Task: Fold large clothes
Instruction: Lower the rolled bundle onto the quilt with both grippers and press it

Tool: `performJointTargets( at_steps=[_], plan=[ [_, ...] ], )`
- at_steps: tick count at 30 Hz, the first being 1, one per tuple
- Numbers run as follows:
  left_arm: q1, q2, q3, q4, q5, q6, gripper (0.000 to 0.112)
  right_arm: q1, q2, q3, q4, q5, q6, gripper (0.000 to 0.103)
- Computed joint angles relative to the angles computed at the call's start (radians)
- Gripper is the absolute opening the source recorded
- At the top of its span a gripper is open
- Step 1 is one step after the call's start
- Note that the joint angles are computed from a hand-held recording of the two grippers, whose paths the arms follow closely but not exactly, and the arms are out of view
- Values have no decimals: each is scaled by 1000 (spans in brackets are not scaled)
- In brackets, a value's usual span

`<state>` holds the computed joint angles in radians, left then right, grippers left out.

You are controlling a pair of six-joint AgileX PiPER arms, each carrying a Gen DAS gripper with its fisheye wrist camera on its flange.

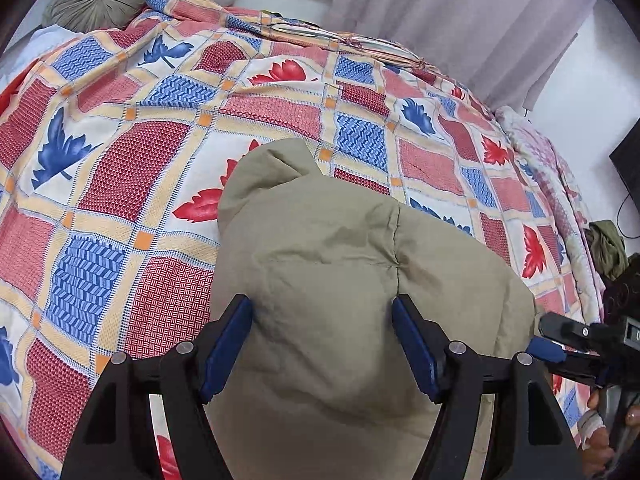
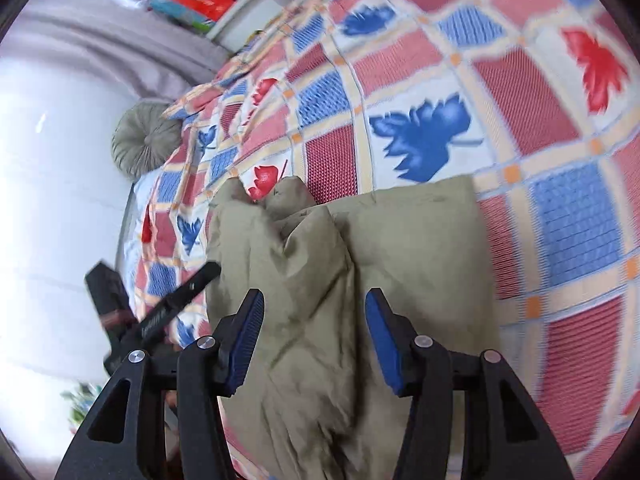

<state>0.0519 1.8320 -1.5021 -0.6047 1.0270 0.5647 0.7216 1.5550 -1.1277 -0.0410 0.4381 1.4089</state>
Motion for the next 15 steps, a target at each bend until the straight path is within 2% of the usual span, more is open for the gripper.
performJointTargets(
  at_steps=[2, 3, 4, 5, 6, 9, 11, 15],
  plan=[
    [-27, -10, 27, 25, -33, -9, 73, -12, 29, 7, 9, -85, 40, 57],
    [-49, -19, 42, 49, -57, -21, 73, -19, 51, -7, 24, -91, 36, 52],
    [-64, -29, 56, 63, -73, -26, 73, -21, 78, -40, 9, -57, 46, 38],
    [-84, -36, 67, 72, -84, -36, 73, -19, 105, -78, -6, 17, 50, 7],
    [-100, -46, 79, 80, -93, -45, 73, -10, 119, -109, -33, 100, 72, 6],
    [-178, -90, 130, 136, -141, -70, 73, 11, 127, -105, -82, 217, 131, 5],
    [-232, -119, 169, 191, -188, -88, 73, 18, 117, -68, -85, 236, 148, 5],
    [-267, -139, 202, 258, -226, -135, 73, 14, 102, -7, -59, 193, 148, 4]
  ],
)
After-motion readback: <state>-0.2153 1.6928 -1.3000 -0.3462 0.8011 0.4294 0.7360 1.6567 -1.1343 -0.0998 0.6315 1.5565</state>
